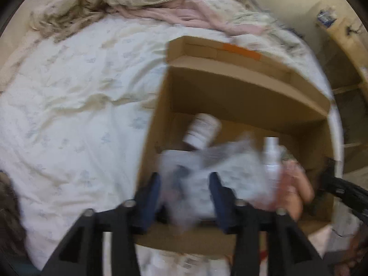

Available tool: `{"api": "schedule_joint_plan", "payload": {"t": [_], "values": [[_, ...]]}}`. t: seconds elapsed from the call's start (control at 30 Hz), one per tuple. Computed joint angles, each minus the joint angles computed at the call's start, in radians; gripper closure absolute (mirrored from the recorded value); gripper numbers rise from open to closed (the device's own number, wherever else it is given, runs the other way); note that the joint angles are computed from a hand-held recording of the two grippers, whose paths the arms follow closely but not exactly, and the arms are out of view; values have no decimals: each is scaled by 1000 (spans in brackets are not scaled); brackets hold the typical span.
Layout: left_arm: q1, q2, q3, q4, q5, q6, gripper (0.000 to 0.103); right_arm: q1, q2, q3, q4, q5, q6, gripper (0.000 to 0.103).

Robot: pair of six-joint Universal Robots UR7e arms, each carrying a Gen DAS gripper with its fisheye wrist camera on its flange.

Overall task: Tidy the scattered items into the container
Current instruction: 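Lower the clear bag and black pen into the box and open both tools, then grasp a white pill bottle sideways with the left tool while the right grasps a white jar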

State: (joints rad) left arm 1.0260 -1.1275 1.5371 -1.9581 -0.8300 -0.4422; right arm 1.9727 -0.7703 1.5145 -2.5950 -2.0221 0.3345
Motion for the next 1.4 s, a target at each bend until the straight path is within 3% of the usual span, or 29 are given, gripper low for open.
{"api": "schedule_joint_plan", "payload": {"t": [0.03,0.3,0.6,0.67,0.77,0.8,0.9,1.0,1.07,1.2,1.4], "values": [[-7,-10,10,-10,5,1,41,-1,0,-1,6,0,5,91],[-65,-89,79,-4,58,8,41,1,-1,-3,54,-19,34,87],[-89,-230,230,22,68,-16,41,38,-69,63,-36,-20,-21,87],[-83,-268,276,5,50,-27,41,42,-105,102,-57,11,-29,86],[-69,-337,364,-68,24,-29,41,35,-159,165,-40,129,-37,81],[-64,-351,380,-72,22,-34,41,41,-167,178,-31,130,-46,81],[-42,-383,422,-67,13,-58,41,68,-178,204,10,91,-85,81],[-23,-405,456,-78,6,-85,41,70,-166,210,91,39,-76,72],[-14,-407,464,-93,-17,-81,41,61,-152,214,160,-13,-43,54],[-29,-402,477,-94,-18,-49,41,51,-110,199,297,-117,5,53],[-41,-369,489,-107,-15,10,41,52,-76,178,384,-176,21,42]]}}
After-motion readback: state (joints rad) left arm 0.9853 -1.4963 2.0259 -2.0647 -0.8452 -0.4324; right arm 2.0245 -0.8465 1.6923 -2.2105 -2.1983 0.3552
